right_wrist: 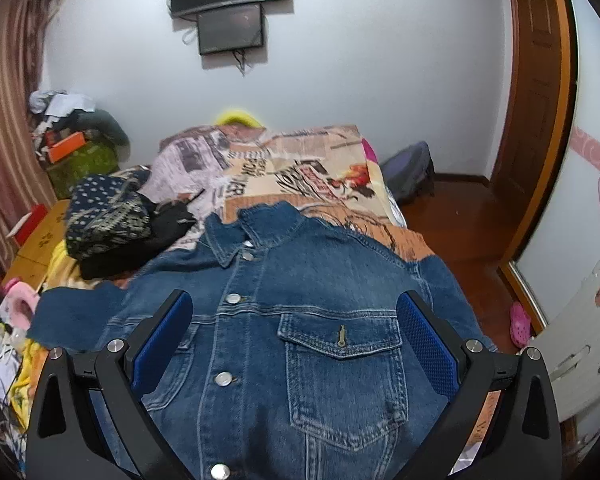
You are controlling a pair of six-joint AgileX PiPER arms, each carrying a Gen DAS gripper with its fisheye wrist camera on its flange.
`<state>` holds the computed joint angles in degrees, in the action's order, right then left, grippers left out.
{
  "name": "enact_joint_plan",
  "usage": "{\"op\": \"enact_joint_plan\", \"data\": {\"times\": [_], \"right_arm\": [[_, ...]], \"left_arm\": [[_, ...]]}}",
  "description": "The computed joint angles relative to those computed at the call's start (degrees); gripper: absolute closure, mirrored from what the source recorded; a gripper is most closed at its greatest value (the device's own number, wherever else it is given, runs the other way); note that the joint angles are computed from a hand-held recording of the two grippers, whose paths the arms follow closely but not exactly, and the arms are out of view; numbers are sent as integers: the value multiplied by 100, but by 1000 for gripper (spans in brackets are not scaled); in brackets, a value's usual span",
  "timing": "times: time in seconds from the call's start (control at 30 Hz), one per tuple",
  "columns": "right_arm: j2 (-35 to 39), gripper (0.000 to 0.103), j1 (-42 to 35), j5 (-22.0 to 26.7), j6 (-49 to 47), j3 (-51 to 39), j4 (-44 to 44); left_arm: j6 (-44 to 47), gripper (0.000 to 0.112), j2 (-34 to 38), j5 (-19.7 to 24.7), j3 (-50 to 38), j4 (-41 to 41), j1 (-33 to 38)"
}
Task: Fold large clothes
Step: 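Grasp the denim jacket sleeve cuff with the left gripper and lift it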
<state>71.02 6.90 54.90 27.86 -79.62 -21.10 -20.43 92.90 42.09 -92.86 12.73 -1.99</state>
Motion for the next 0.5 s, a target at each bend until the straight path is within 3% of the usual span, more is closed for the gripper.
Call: {"op": "enact_joint_plan", "data": {"times": [0.17, 0.27, 0.5], "right_arm": [[374, 2, -266, -6, -117, -48, 316], [591, 2, -311, 33, -175, -96, 428], [962, 2, -284, 176, -347, -222, 602]], "left_arm": [[681, 10, 780, 228, -295, -998, 817], [1176, 22, 1165, 586, -420, -2034, 1300], [1779, 32, 2075, 1071, -512, -3807, 2058]]}}
